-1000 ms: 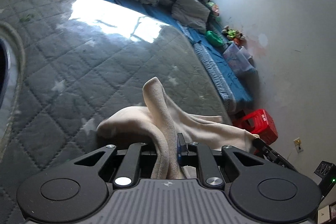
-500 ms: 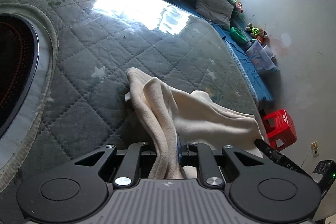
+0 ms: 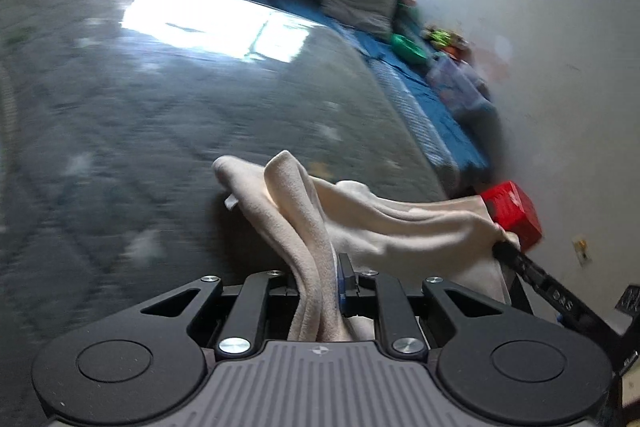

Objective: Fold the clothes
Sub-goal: 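Lift the folded sweatshirt with both grippers and carry it across the table, then lower the sweatshirt onto the table and open both grippers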

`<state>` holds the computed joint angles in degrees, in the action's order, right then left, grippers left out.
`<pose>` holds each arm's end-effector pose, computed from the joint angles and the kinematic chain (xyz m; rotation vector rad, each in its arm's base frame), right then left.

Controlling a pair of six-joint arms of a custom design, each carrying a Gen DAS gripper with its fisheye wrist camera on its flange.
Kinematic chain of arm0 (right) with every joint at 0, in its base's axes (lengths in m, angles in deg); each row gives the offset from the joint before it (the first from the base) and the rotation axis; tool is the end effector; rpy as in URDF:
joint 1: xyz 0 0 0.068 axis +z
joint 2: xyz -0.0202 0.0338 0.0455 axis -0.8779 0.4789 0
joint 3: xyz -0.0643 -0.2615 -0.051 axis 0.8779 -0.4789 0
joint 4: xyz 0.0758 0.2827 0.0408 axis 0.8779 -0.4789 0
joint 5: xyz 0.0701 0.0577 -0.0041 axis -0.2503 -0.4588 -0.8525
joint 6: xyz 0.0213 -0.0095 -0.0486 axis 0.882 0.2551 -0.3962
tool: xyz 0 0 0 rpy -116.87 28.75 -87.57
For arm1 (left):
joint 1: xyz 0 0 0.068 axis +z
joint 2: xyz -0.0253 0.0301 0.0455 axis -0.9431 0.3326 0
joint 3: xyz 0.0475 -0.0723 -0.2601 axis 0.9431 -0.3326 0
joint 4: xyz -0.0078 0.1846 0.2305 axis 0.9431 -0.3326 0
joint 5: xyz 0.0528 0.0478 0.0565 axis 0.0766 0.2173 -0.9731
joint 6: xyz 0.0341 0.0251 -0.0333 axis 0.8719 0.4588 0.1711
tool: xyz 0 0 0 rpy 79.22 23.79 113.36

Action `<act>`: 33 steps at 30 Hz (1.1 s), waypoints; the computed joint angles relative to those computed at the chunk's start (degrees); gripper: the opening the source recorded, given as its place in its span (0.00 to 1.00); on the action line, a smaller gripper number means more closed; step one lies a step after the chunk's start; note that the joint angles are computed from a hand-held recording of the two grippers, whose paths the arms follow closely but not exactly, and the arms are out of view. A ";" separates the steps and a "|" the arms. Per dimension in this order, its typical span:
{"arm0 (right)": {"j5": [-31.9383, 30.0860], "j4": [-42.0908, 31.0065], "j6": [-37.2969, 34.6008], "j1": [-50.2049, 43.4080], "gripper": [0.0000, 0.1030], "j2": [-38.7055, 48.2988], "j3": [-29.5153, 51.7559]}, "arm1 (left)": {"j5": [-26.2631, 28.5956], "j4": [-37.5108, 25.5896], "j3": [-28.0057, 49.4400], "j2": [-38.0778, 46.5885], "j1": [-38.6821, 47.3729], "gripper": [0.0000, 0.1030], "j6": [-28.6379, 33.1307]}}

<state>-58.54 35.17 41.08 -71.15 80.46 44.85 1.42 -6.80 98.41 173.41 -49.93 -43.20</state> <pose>0.2710 -0.0355 0.1723 0.0787 2.1094 0.2757 0.3323 0.0989 0.1791 0.0352 2.4625 -0.7978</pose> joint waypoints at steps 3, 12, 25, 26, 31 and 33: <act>3.65 -1.68 -1.74 -1.47 0.08 -0.10 0.22 | -0.53 0.59 -0.74 -0.29 -2.41 0.16 0.04; 7.78 -2.61 -1.85 -1.42 0.14 -0.94 -0.56 | -3.98 2.76 -2.00 -2.25 -1.11 0.33 1.00; -4.73 -12.71 -2.21 0.97 0.33 11.92 16.25 | -0.57 1.80 -7.84 -10.44 -5.36 0.33 6.55; -5.60 -14.54 -2.22 0.67 0.33 13.69 18.57 | -0.99 2.04 -8.32 -10.50 -6.24 0.33 6.62; -7.68 -24.30 -2.94 0.52 0.33 22.26 29.82 | -2.42 3.21 -9.65 -9.60 -9.24 0.33 6.13; -8.03 -29.82 -4.49 1.00 0.33 25.85 34.36 | -2.75 3.22 -9.83 -9.30 -9.74 0.33 6.34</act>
<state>-66.58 5.35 36.60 -70.15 106.32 79.21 -1.33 -3.58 88.59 164.11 -59.67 -36.85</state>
